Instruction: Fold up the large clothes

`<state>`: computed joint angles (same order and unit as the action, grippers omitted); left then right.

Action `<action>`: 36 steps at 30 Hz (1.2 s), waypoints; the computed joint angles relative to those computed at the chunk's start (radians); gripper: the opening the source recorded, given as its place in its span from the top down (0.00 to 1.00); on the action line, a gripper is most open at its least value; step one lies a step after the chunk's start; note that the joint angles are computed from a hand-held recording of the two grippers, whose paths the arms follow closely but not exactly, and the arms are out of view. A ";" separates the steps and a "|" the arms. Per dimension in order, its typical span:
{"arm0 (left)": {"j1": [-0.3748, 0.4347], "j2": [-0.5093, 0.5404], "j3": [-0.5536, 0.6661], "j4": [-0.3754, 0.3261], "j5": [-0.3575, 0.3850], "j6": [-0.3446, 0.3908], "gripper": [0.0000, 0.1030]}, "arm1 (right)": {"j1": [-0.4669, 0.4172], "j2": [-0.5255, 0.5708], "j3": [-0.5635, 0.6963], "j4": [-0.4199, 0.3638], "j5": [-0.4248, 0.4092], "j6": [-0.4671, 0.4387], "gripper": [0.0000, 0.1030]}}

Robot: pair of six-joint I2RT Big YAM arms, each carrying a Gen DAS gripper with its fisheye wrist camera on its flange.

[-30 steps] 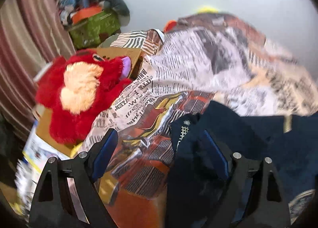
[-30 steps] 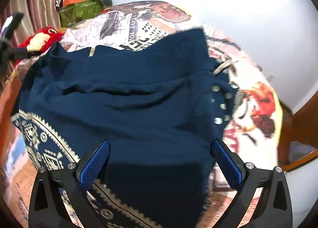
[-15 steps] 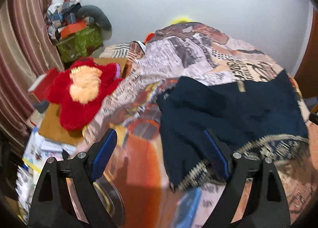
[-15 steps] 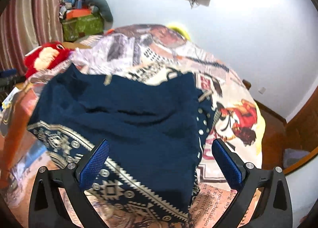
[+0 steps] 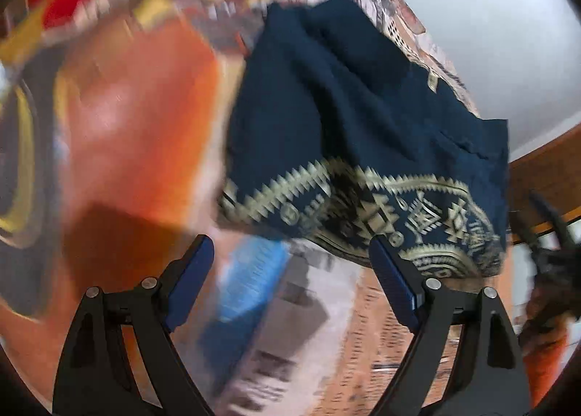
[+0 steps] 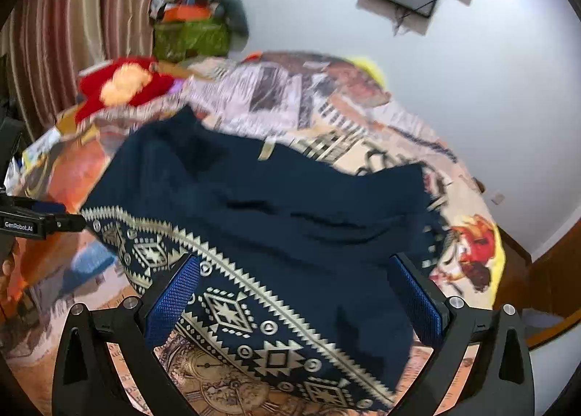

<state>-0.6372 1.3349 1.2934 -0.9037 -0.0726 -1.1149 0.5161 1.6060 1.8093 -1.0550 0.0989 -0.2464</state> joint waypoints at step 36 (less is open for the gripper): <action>-0.051 0.141 0.277 -0.070 -0.360 -0.011 0.91 | -0.065 0.069 0.000 -0.165 -0.229 0.009 0.00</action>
